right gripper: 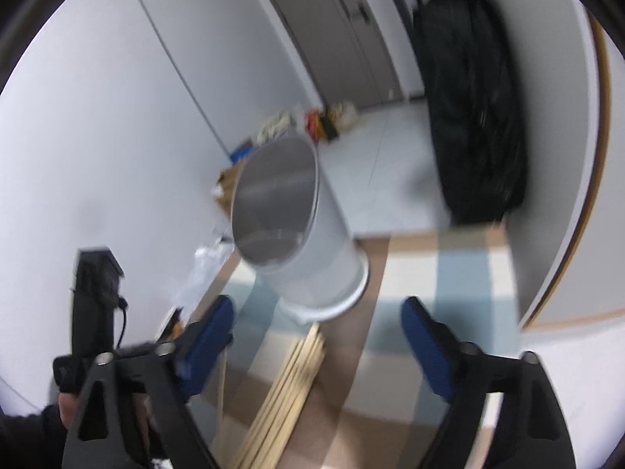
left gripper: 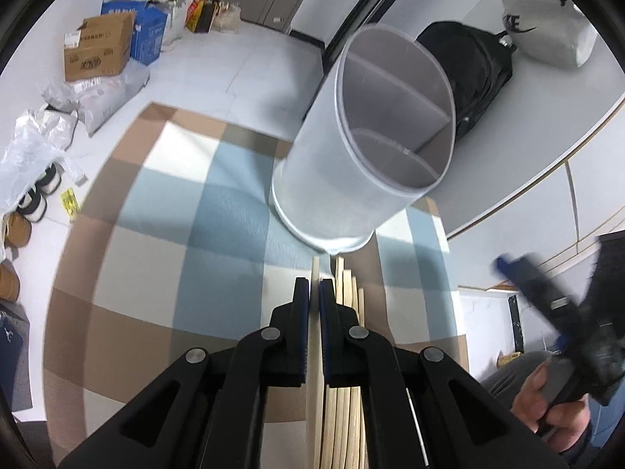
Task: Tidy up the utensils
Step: 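Lower the left tool onto the chopstick pile and close on chopsticks, then lower the right tool to the pile and grasp one chopstick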
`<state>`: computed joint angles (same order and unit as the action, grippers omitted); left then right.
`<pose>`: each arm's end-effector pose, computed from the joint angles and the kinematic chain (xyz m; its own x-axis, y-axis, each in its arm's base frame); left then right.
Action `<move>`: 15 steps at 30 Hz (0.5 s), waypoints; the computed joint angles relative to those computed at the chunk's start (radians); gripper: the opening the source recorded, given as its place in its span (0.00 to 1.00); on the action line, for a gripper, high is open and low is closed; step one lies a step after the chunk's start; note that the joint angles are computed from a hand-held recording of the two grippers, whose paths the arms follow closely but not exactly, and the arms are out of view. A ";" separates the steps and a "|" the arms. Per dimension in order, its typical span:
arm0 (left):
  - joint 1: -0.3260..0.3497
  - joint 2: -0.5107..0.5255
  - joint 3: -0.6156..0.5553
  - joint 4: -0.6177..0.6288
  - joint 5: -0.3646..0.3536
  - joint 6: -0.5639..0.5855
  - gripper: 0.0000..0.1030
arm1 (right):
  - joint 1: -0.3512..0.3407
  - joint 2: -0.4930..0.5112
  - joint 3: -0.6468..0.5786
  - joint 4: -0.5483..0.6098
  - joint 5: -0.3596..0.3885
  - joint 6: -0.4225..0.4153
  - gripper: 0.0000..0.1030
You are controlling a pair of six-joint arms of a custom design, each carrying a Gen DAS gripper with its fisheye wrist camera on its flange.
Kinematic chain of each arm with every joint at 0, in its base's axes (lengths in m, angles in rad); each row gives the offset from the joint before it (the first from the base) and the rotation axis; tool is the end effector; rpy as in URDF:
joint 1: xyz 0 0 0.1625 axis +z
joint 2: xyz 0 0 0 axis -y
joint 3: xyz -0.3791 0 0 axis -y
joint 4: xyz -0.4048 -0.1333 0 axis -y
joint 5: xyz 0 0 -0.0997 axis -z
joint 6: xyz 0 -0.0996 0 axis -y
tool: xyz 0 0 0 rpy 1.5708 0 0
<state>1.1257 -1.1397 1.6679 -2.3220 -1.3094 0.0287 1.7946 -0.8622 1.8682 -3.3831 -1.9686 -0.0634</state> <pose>-0.1262 -0.6340 0.2311 -0.8841 0.3894 -0.2583 0.4454 0.8694 -0.2138 0.2252 -0.5627 0.1168 -0.9493 0.0251 0.3133 -0.2142 0.6779 -0.7033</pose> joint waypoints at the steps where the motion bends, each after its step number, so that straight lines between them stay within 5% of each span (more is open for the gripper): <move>1: -0.001 -0.004 0.008 -0.015 -0.002 0.006 0.01 | -0.010 -0.003 -0.005 0.051 0.019 0.035 0.71; 6: 0.000 -0.020 0.021 -0.055 -0.009 0.038 0.01 | -0.043 0.010 -0.043 0.242 0.081 0.149 0.56; 10: 0.010 -0.022 0.007 -0.064 -0.025 0.040 0.01 | -0.038 0.054 -0.097 0.368 0.045 0.175 0.37; 15: 0.025 -0.018 -0.014 -0.065 -0.043 0.024 0.01 | -0.029 0.095 -0.153 0.460 0.003 0.191 0.35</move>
<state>1.1511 -1.1575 1.6538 -2.3867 -1.3522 0.0532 1.7654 -0.7674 1.7149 -2.9233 -1.9655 0.1274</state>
